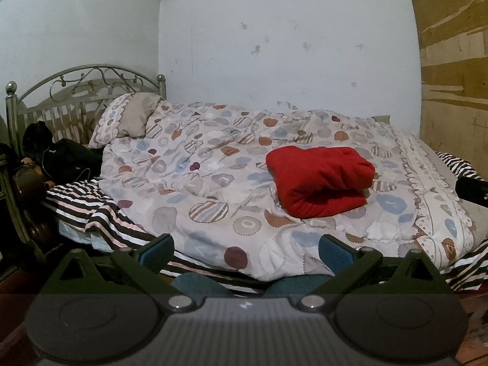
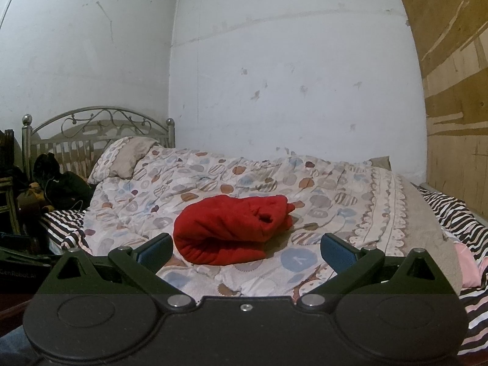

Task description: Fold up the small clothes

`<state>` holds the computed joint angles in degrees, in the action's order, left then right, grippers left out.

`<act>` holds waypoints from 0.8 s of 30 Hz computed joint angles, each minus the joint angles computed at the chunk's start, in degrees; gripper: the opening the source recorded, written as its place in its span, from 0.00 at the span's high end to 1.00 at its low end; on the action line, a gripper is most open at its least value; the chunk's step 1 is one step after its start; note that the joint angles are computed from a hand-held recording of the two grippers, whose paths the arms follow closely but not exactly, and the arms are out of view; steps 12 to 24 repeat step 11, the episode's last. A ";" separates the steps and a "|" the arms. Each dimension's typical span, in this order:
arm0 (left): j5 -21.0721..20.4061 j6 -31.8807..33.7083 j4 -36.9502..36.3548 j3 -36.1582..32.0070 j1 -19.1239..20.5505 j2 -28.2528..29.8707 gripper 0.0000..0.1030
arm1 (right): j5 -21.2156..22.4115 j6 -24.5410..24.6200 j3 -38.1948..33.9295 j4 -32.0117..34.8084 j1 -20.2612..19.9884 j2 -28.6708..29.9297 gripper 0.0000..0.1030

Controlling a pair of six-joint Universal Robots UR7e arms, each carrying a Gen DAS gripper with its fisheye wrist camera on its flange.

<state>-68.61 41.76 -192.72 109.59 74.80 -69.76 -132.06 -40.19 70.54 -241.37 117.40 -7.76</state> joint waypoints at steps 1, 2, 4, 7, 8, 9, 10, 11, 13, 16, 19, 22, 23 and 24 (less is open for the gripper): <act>-0.06 -0.02 0.13 -0.03 0.03 -0.03 0.00 | 0.06 0.04 0.05 0.02 -0.01 -0.03 0.00; -0.05 -0.08 0.17 0.04 0.00 -0.08 0.00 | 0.05 0.06 0.02 0.06 0.00 -0.01 0.00; -0.12 -0.11 0.14 0.04 0.06 0.00 0.00 | 0.00 -0.03 -0.11 0.05 0.04 0.08 0.00; -0.28 -0.16 0.08 0.32 0.12 0.01 0.00 | -0.02 0.02 -0.12 0.08 0.03 0.07 0.00; -0.27 -0.15 0.17 0.23 0.14 0.02 0.00 | -0.05 0.04 -0.18 0.10 0.05 0.11 0.00; -0.19 -0.25 0.19 0.32 0.10 -0.01 0.00 | -0.01 0.02 -0.05 0.04 0.01 0.02 0.00; -0.42 -0.25 0.24 0.15 0.29 0.21 0.00 | -0.07 0.05 -0.15 0.09 0.05 0.08 0.00; -0.49 -0.33 0.24 0.22 0.31 0.21 0.00 | -0.09 0.07 -0.17 0.12 0.06 0.10 0.00; -0.49 -0.33 0.24 0.22 0.31 0.21 0.00 | -0.09 0.07 -0.17 0.12 0.06 0.10 0.00; -0.49 -0.33 0.24 0.22 0.31 0.21 0.00 | -0.09 0.07 -0.17 0.12 0.06 0.10 0.00; -0.49 -0.33 0.24 0.22 0.31 0.21 0.00 | -0.09 0.07 -0.17 0.12 0.06 0.10 0.00; -0.49 -0.33 0.24 0.22 0.31 0.21 0.00 | -0.09 0.07 -0.17 0.12 0.06 0.10 0.00; -0.49 -0.33 0.24 0.22 0.31 0.21 0.00 | -0.09 0.07 -0.17 0.12 0.06 0.10 0.00; -0.49 -0.33 0.24 0.22 0.31 0.21 0.00 | -0.09 0.07 -0.17 0.12 0.06 0.10 0.00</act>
